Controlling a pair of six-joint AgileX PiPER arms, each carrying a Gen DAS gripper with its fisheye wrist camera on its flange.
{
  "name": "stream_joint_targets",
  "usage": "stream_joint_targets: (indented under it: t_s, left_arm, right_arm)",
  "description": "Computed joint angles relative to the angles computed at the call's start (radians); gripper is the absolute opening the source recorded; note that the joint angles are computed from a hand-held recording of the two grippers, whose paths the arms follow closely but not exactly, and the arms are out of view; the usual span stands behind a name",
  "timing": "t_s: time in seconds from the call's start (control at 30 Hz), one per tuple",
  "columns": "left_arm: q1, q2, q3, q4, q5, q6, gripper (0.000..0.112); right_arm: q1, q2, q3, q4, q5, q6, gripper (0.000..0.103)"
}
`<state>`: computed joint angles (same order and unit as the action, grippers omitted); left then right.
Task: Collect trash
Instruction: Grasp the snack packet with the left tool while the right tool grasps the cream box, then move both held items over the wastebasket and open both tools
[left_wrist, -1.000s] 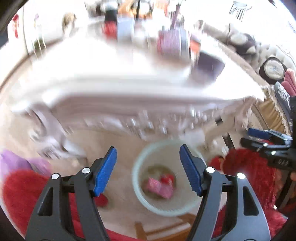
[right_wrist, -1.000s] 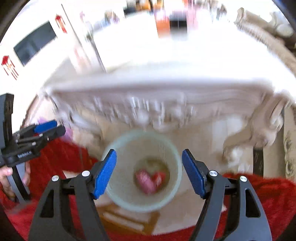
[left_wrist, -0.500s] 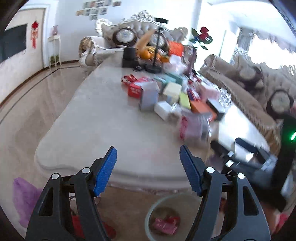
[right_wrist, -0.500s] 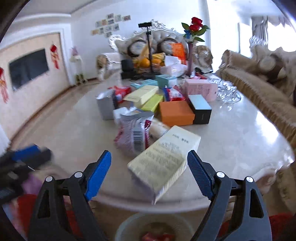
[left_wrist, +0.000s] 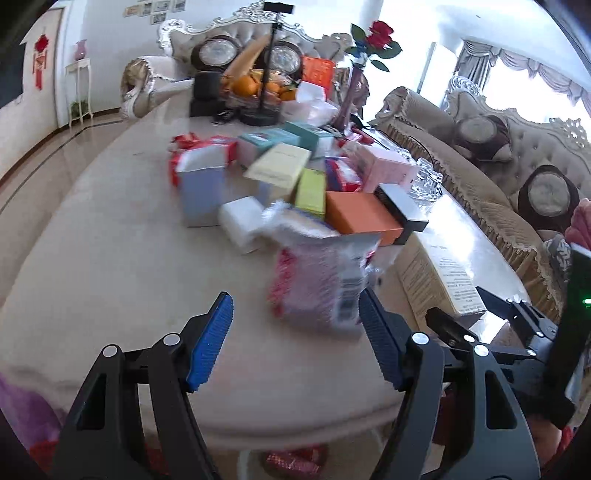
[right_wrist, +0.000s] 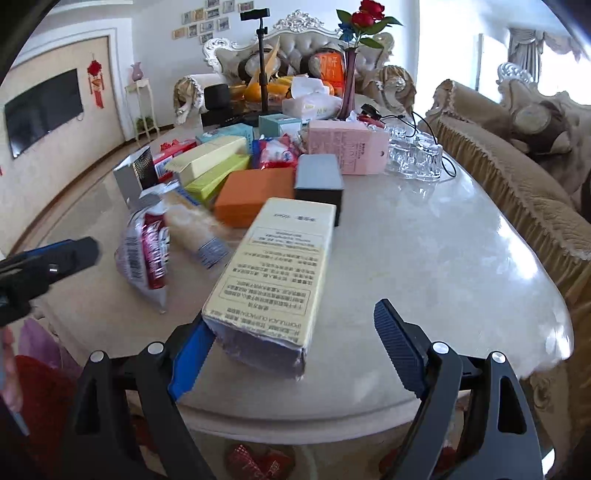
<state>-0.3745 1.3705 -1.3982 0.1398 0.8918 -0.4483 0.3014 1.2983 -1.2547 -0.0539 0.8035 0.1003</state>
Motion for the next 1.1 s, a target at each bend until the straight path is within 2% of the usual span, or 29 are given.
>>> stream_joint_targets:
  t_s: [0.07, 0.13, 0.23, 0.3, 0.4, 0.47, 0.63, 0.8, 0.83, 0.87, 0.9, 0.93, 0.97, 1.1]
  left_arm:
    - [-0.034, 0.051, -0.03, 0.053, 0.003, -0.052, 0.069]
    - [-0.047, 0.09, -0.05, 0.067, 0.005, -0.081, 0.069]
    - [-0.071, 0.131, -0.072, 0.111, 0.012, -0.14, 0.069]
    - [-0.086, 0.139, -0.091, 0.122, 0.04, -0.152, 0.069]
    - [-0.096, 0.096, -0.049, 0.109, 0.018, -0.138, 0.069]
    - [-0.092, 0.087, -0.029, 0.103, 0.003, -0.145, 0.082]
    - [-0.104, 0.122, -0.058, 0.149, 0.017, -0.175, 0.081]
    - [-0.131, 0.183, -0.112, 0.23, 0.071, -0.195, 0.081]
    - [-0.128, 0.189, -0.113, 0.232, 0.072, -0.193, 0.079]
    - [-0.121, 0.196, -0.113, 0.218, 0.073, -0.178, 0.066]
    - [-0.119, 0.197, -0.11, 0.219, 0.074, -0.177, 0.059]
    - [-0.119, 0.183, -0.093, 0.23, 0.062, -0.182, 0.046]
    - [-0.104, 0.165, -0.079, 0.201, 0.046, -0.172, 0.042]
    - [-0.065, 0.092, -0.02, 0.157, 0.017, -0.168, 0.039]
  right_arm:
    - [-0.041, 0.013, -0.021, 0.07, 0.016, -0.088, 0.08]
    - [-0.043, 0.02, -0.033, 0.086, 0.026, -0.109, 0.08]
    - [-0.007, 0.018, -0.02, 0.034, 0.004, -0.069, 0.08]
    - [0.017, 0.02, -0.016, 0.005, -0.006, -0.054, 0.08]
    - [0.018, 0.017, -0.019, 0.023, -0.012, -0.076, 0.08]
    - [0.01, 0.021, -0.026, 0.03, -0.014, -0.075, 0.08]
    - [0.017, 0.036, -0.031, 0.004, -0.019, -0.081, 0.08]
    - [0.018, 0.063, -0.045, -0.022, -0.019, -0.083, 0.079]
    - [0.027, 0.068, -0.047, -0.053, -0.016, -0.067, 0.077]
    - [0.031, 0.068, -0.045, -0.065, -0.015, -0.062, 0.073]
    - [0.024, 0.067, -0.043, -0.042, -0.014, -0.083, 0.047]
    - [0.012, 0.067, -0.048, -0.016, -0.004, -0.094, 0.046]
    - [0.005, 0.062, -0.046, -0.005, 0.001, -0.092, 0.045]
    - [-0.036, 0.032, -0.036, 0.082, 0.013, -0.137, 0.045]
